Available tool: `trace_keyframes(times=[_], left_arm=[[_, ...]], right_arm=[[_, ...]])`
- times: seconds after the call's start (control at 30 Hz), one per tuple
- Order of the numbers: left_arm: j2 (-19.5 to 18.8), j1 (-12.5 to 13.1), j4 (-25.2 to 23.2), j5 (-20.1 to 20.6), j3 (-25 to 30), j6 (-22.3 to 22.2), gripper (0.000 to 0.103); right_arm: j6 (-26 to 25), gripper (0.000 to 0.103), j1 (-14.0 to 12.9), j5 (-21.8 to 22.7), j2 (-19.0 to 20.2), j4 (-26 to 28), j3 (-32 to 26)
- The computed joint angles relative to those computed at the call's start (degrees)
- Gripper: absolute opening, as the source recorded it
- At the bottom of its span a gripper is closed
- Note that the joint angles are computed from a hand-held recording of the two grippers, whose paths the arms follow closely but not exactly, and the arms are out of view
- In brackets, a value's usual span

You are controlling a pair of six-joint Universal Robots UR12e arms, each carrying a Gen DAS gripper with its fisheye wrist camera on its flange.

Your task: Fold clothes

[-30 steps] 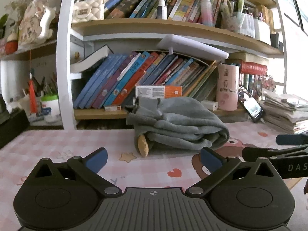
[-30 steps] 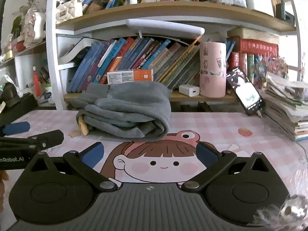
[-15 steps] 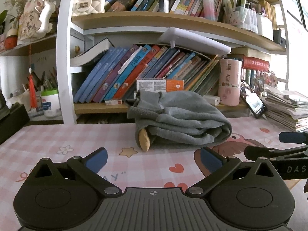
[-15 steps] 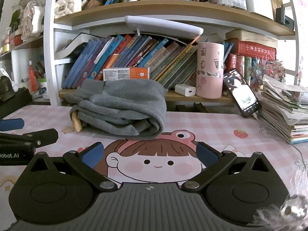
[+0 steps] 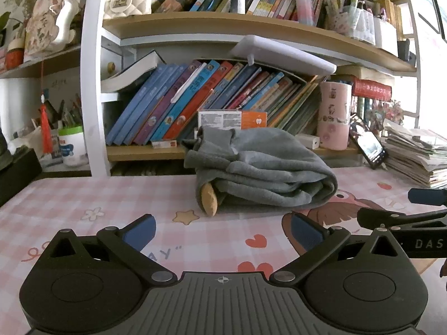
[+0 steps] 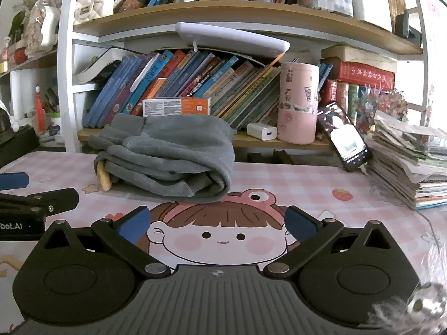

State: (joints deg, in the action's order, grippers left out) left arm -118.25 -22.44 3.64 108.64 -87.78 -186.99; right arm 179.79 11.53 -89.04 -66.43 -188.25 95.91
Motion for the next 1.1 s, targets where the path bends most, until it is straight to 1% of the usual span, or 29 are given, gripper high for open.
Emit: trace_keyframes(times=[1.1], left_arm=[[0.0,0.0,-0.6,-0.1,0.2,-0.1,0.103]], right_arm=[[0.0,0.103,-0.1,0.1,-0.1,0.7,-0.1]])
